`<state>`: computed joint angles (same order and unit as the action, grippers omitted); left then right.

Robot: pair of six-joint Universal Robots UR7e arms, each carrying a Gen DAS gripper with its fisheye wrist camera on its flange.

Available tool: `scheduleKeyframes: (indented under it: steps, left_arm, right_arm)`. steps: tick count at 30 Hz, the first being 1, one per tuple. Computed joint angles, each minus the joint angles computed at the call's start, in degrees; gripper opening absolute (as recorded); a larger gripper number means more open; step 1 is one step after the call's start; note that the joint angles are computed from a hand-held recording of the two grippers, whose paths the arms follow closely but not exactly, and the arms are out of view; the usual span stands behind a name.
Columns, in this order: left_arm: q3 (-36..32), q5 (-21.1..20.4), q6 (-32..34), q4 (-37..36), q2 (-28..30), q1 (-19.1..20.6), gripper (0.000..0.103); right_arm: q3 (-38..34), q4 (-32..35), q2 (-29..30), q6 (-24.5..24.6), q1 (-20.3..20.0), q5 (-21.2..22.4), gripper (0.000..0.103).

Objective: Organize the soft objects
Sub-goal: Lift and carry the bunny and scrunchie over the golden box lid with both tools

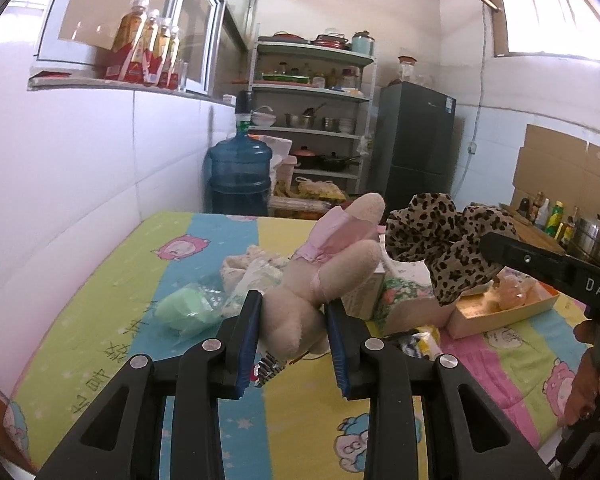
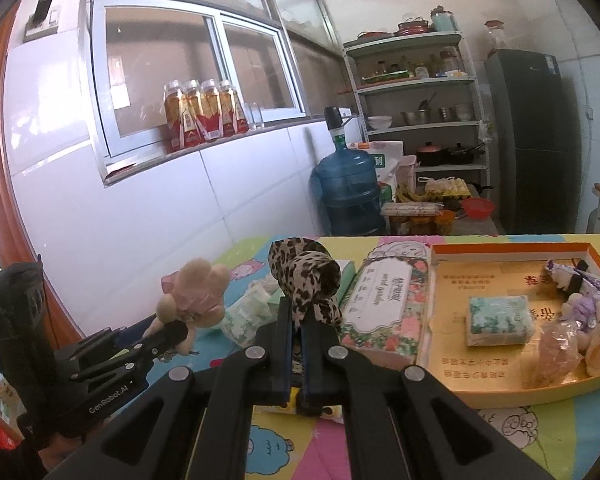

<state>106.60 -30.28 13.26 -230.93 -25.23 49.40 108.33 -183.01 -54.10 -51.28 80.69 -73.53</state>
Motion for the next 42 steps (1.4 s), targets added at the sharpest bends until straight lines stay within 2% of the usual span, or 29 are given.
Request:
scheduleKeyframes:
  steps: [20, 42]
  left_arm:
    - [-9.30, -4.29, 1.45, 6.65, 4.61, -1.51, 0.032]
    - [-24.45, -12.04, -1.80, 20.72, 12.65, -1.85, 0.032]
  right_arm:
    - [-1.73, -0.29, -3.27, 2.65, -3.68, 3.27, 0.003]
    - [-6.12, -0.88, -5.48, 8.32, -10.09, 7.99, 0.003]
